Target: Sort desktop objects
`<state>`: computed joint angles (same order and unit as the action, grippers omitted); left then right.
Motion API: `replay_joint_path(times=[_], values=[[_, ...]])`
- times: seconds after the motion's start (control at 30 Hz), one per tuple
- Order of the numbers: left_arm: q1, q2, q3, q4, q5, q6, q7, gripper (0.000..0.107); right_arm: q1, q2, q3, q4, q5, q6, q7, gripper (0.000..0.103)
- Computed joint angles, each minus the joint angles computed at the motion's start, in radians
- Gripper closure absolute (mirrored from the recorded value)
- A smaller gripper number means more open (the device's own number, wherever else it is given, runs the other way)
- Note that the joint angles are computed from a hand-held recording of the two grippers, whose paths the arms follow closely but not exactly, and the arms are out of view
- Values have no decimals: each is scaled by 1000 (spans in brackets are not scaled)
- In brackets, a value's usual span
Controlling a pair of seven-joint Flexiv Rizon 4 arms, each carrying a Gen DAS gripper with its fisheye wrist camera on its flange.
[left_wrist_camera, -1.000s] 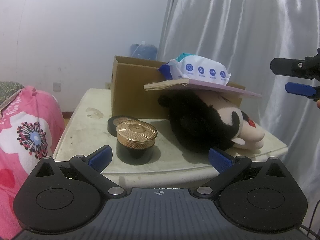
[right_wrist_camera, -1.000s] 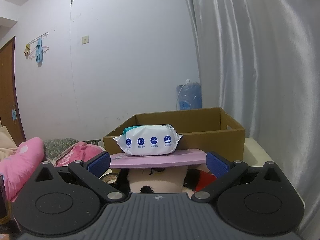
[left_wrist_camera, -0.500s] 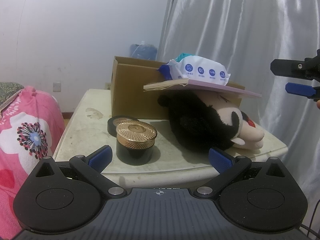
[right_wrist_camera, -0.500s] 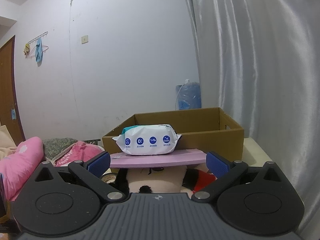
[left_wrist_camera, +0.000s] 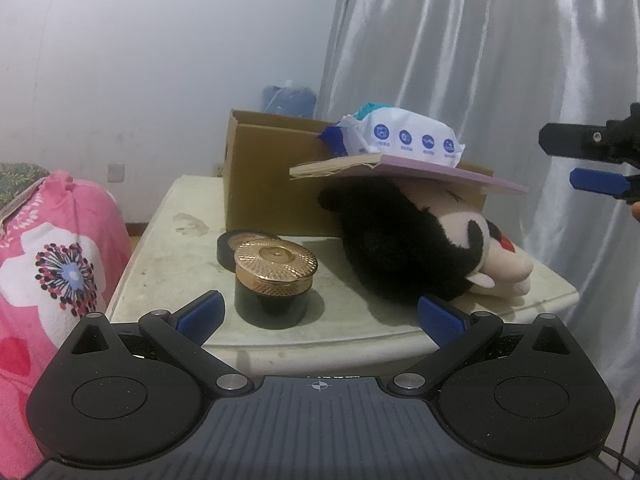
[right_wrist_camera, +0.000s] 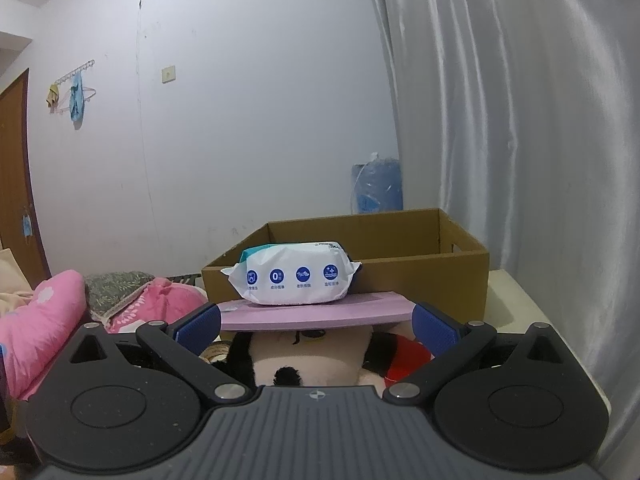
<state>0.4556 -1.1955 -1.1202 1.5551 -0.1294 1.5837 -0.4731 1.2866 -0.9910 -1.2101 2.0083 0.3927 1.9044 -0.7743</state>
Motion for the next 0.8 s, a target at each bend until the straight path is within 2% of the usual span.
replay_joint_path(times=[0.8], values=[[14, -5, -16, 15, 17, 2, 4, 4, 4, 1, 1, -2, -1, -1, -6, 0]])
